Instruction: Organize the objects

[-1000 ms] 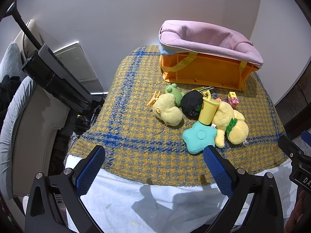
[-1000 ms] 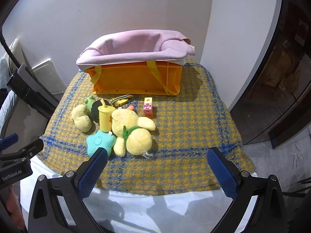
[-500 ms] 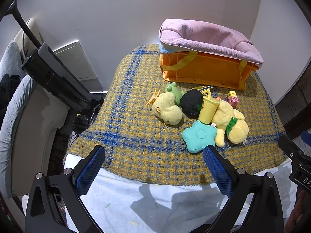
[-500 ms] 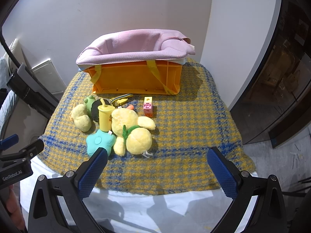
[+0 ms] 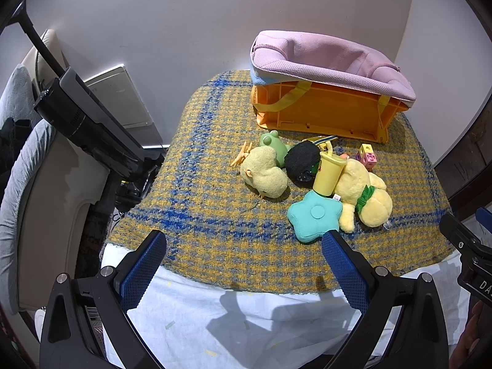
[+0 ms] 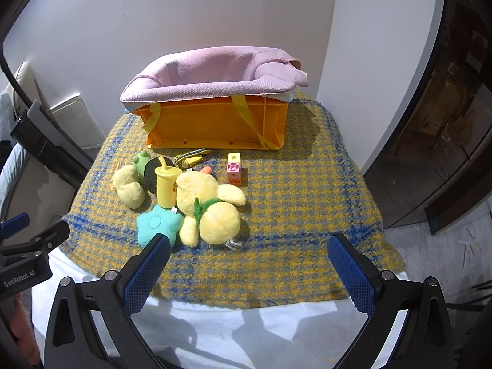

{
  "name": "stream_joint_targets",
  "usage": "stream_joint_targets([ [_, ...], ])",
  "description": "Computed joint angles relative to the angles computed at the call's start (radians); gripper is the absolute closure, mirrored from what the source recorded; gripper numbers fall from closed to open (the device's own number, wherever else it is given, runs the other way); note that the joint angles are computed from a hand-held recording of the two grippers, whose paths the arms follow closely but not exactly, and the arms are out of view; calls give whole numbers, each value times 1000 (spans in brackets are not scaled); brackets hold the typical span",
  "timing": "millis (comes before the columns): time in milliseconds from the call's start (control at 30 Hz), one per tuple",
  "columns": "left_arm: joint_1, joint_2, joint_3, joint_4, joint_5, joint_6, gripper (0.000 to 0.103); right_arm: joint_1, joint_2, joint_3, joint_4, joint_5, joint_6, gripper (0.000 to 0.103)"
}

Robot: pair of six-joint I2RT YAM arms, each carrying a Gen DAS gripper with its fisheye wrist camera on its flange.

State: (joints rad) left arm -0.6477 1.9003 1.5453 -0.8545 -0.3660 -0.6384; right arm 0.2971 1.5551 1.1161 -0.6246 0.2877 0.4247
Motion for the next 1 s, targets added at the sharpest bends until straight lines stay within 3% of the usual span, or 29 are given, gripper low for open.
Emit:
stream_joint_targets([
  [1000, 2, -3, -3, 6, 6, 12, 0, 5, 0, 4, -5, 5, 9, 1],
])
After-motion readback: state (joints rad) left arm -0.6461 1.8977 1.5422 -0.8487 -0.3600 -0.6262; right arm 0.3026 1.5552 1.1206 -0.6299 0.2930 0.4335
